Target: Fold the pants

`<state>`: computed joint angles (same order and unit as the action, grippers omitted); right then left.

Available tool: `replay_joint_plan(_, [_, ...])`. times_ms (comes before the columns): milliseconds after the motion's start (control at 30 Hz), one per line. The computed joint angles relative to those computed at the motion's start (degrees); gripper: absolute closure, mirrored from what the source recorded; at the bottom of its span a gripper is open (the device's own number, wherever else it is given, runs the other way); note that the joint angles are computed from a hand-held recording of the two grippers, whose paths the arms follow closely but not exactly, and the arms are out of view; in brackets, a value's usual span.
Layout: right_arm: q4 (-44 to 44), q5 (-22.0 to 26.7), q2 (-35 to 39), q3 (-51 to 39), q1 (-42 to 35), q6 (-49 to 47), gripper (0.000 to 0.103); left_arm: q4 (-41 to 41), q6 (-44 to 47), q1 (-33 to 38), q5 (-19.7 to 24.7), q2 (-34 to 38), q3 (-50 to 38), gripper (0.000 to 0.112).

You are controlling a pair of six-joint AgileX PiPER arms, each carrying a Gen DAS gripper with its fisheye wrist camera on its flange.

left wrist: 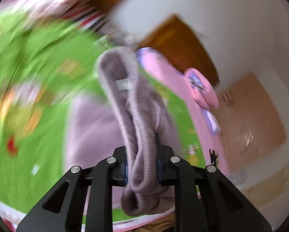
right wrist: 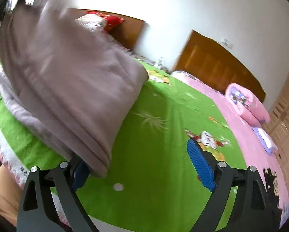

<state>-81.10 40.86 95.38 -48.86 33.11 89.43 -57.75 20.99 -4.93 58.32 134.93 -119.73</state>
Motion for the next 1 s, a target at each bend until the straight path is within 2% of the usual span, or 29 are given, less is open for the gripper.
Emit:
replay_joint_plan(67, [-0.69, -0.73, 0.59, 0.35, -0.16, 2.15, 0.017, -9.92, 9.62, 2.42, -1.37, 2.33, 9.58, 0.092])
replay_joint_plan(133, [0.28, -1.70, 0.34, 0.13, -0.77, 0.84, 0.017, -19.84, 18.95, 4.14, -0.03, 3.16, 14.40, 0.092])
replay_joint_plan(167, [1.34, -2.07, 0.29, -0.36, -1.03, -0.77, 0.017, -21.73, 21.25, 4.11, -0.59, 2.57, 15.89, 0.092])
replay_joint_plan(267, [3.26, -1.54, 0.12, -1.42, -1.06, -2.38, 0.017, -19.72, 21.01, 3.37, -1.89, 0.58, 15.90, 0.092])
replay_joint_plan(333, [0.69, -2.27, -1.57, 0.10, -1.76, 2.96, 0.017, -17.93, 20.58, 2.65, -2.46, -2.08, 16.62, 0.092])
replay_joint_plan(400, [1.36, -3.43, -2.50, 0.21, -2.79, 4.22, 0.017, -15.73, 20.33, 1.94, -3.18, -4.82, 17.92, 0.092])
replay_joint_plan(533, [6.50, -12.58, -2.00, 1.27, -8.22, 2.40, 0.017, -12.39, 17.53, 1.90, -3.46, -2.00, 16.44, 0.089])
replay_joint_plan(567, [4.59, -15.30, -2.63, 2.45, -9.59, 5.16, 0.017, -15.26, 18.82, 3.03, -1.50, 0.34, 16.16, 0.086])
replay_joint_plan(633, [6.42, -19.69, -3.04, 2.77, -12.18, 3.96, 0.017, -21.38, 24.30, 5.02, 1.71, 1.81, 18.20, 0.086])
replay_joint_plan(733, [10.42, -23.09, -3.69, 3.13, -13.81, 1.41, 0.016, -21.70, 26.95, 5.17, 0.42, -0.30, 21.25, 0.079])
replay_joint_plan(767, [12.43, -25.90, -4.11, 3.61, -15.16, -0.57, 0.013, -19.93, 26.41, 4.87, -1.39, -2.09, 22.36, 0.071])
replay_joint_plan(800, [15.87, -28.34, -4.83, 4.10, -16.47, -4.84, 0.013, -18.67, 26.23, 4.13, -4.82, -4.91, 24.73, 0.055])
replay_joint_plan(867, [21.29, -30.03, -7.31, 5.91, -16.77, -11.72, 0.013, -15.44, 26.64, 2.68, -16.26, -14.01, 32.79, 0.028])
replay_joint_plan(933, [20.39, -30.91, -11.85, 9.41, -15.93, -12.59, 0.012, -14.67, 29.69, 0.71, -26.31, -22.47, 40.02, 0.027])
replay_joint_plan(967, [16.69, -30.62, -13.88, 10.49, -15.12, -9.70, 0.012, -16.91, 33.14, -0.10, -28.35, -24.95, 42.02, 0.026])
replay_joint_plan(1000, [10.96, -29.77, -15.68, 11.08, -13.96, -4.55, 0.012, -19.84, 37.13, -0.30, -28.09, -27.07, 43.67, 0.023])
